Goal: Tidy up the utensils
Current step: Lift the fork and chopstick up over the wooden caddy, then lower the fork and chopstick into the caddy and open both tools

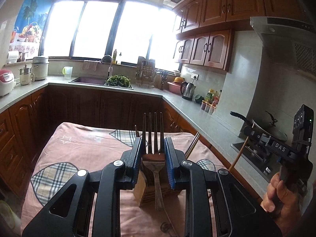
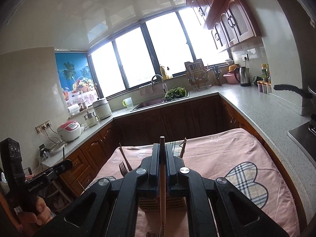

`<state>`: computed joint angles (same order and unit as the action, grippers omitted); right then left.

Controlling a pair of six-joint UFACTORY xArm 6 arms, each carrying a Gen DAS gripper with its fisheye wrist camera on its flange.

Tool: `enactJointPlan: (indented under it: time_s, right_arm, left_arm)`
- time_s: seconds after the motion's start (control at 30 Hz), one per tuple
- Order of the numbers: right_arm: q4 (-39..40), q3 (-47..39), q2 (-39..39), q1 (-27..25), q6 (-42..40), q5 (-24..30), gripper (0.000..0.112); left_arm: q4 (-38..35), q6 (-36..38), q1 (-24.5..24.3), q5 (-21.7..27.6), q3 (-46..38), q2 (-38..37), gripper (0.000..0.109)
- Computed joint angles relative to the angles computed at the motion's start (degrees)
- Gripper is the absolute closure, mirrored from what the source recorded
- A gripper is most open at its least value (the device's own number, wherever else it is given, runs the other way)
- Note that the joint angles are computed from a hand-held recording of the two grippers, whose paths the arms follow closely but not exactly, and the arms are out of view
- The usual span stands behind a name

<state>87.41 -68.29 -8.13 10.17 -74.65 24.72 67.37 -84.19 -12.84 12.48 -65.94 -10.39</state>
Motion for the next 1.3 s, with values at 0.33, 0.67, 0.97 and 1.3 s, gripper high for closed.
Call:
enactJointPlan:
  time_s: [0.33,0.67,0.97,1.3]
  right_arm:
    - [8.57,-10.41,7.62,0.52,-4.33,-1.88,0.107]
    - [12.42,-18.09,16.03,2.72,-8.96,-4.15,0.107]
    - [14.05,-18.71,21.30,2.78,-9.49,-4.33,0.107]
    - [7.93,-19.44,24.72,2.91,-2.89,-2.80,0.107]
  left_arm:
    - [7.87,-8.25,2.17,-0.12,-11.42,9.66,0.088]
    - [14.66,-16.89,2.50,1.46,-16.14,16.92,0.088]
    - [13.57,-16.72,1.77,2.09,-16.98,21.80,0.088]
    - [11.81,-12.43,-0.53,6.51,-18.30,23.75,0.088]
